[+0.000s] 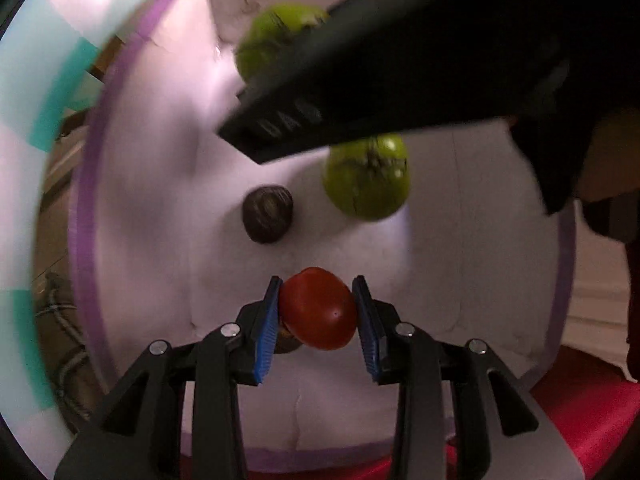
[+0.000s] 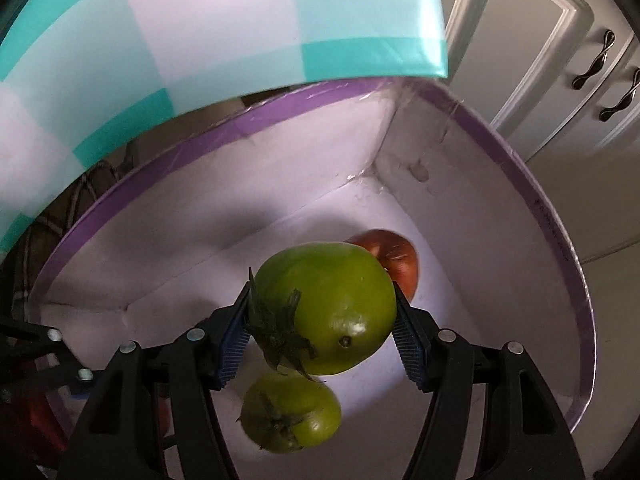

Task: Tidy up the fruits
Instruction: 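Open the right tool over the box while the left tool releases the red tomato into it, then move both open tools back over the checked tablecloth toward the remaining fruit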

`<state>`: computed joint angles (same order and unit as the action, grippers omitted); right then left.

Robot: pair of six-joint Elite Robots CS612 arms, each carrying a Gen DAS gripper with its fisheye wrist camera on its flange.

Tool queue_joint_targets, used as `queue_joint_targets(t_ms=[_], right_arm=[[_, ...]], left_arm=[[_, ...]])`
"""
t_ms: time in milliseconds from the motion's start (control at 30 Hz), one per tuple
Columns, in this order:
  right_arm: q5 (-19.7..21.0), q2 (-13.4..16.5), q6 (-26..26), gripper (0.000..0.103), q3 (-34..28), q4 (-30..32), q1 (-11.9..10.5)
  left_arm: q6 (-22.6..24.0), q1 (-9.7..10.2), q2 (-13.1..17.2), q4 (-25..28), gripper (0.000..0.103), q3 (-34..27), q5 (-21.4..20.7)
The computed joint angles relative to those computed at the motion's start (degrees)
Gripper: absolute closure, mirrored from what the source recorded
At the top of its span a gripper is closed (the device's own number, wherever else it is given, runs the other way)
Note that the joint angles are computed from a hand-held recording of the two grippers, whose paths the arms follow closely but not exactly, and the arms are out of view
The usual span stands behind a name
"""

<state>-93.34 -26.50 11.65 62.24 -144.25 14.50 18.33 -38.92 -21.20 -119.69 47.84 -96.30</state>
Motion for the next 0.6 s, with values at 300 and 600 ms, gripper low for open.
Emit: queue_joint_targets(t_ms=[300, 600], right_arm=[[-4.0, -3.7, 3.4, 0.040, 7.3, 0.3, -0.1], [-4.5, -2.0, 5.3, 0.040, 4.8, 5.9, -0.4]], left_arm=[[4.3, -0.82, -0.2, -1.2, 0.067, 1.7, 0.5], [2.7, -0.56, 0.0, -1.4, 0.040, 1.4, 0.2]])
